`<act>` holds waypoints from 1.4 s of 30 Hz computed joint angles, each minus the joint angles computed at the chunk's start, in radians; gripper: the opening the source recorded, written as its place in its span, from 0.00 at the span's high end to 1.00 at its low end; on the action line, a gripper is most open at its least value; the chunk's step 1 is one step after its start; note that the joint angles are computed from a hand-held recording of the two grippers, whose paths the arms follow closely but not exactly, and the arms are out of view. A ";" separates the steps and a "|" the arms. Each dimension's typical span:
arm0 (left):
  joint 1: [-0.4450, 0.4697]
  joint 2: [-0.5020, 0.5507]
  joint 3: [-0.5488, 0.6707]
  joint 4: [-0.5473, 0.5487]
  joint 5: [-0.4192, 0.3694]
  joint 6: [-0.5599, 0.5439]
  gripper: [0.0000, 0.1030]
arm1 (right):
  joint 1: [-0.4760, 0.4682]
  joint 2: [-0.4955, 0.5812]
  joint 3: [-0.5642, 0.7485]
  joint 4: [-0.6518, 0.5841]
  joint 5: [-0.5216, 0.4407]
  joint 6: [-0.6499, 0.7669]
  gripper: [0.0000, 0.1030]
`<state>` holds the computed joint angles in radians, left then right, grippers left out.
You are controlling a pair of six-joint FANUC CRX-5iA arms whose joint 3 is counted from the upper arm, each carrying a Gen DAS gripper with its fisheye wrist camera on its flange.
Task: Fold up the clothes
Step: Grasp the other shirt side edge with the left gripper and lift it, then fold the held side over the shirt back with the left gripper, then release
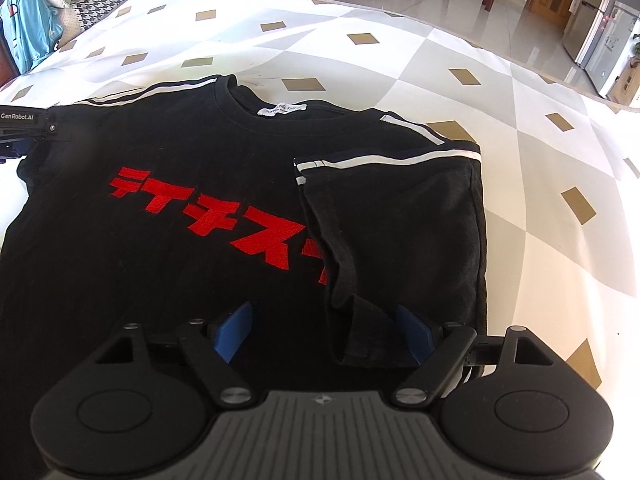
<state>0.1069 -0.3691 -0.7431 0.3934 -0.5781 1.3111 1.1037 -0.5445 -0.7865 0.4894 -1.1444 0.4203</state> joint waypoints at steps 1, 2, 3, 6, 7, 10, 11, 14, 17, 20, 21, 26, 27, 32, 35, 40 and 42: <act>-0.003 -0.001 -0.001 -0.002 0.004 0.000 0.74 | 0.001 0.001 -0.001 0.001 0.001 -0.002 0.22; -0.006 -0.003 -0.001 -0.004 0.007 0.002 0.80 | 0.002 0.001 -0.001 0.001 0.001 -0.003 0.21; -0.008 -0.005 -0.002 -0.005 0.011 0.004 0.81 | 0.003 0.001 -0.001 0.002 0.000 -0.004 0.21; -0.012 -0.013 -0.007 0.001 0.023 0.000 0.86 | 0.003 0.001 -0.002 0.003 0.002 -0.005 0.21; -0.014 -0.014 -0.009 0.008 0.026 -0.006 0.87 | 0.002 0.002 -0.002 0.003 0.004 -0.004 0.21; -0.020 -0.020 -0.016 0.024 0.038 -0.021 0.87 | 0.002 0.003 -0.002 0.004 0.004 -0.005 0.21; -0.023 -0.023 -0.020 0.036 0.044 -0.032 0.87 | 0.002 0.003 -0.002 0.004 0.004 -0.005 0.21; -0.038 -0.034 -0.026 0.058 0.057 -0.056 0.87 | 0.003 0.002 -0.002 0.004 0.005 -0.005 0.21; -0.061 -0.044 -0.028 0.074 0.068 -0.073 0.87 | 0.003 0.002 -0.003 0.004 0.005 -0.004 0.20; -0.103 -0.048 -0.031 0.091 0.076 -0.106 0.87 | 0.004 0.001 -0.004 0.005 0.005 -0.006 0.20; -0.121 -0.047 -0.030 0.090 0.079 -0.117 0.87 | 0.004 0.001 -0.004 0.005 0.006 -0.006 0.20; -0.223 -0.031 -0.051 0.130 0.092 -0.228 0.86 | 0.005 0.002 -0.003 0.005 0.006 -0.007 0.19; -0.244 -0.026 -0.059 0.148 0.091 -0.265 0.85 | 0.004 0.001 -0.004 0.006 0.007 -0.007 0.19; -0.297 -0.010 -0.088 0.226 0.065 -0.357 0.69 | 0.001 0.003 -0.003 0.003 0.010 0.000 0.19; -0.306 -0.026 -0.110 0.277 0.066 -0.396 0.48 | -0.003 0.004 -0.001 0.000 0.011 0.006 0.18; -0.278 -0.052 -0.122 0.354 0.070 -0.393 0.30 | -0.007 0.004 -0.001 -0.001 0.013 0.011 0.18; -0.263 -0.058 -0.131 0.382 0.079 -0.389 0.28 | -0.002 -0.001 -0.006 -0.001 0.012 0.008 0.18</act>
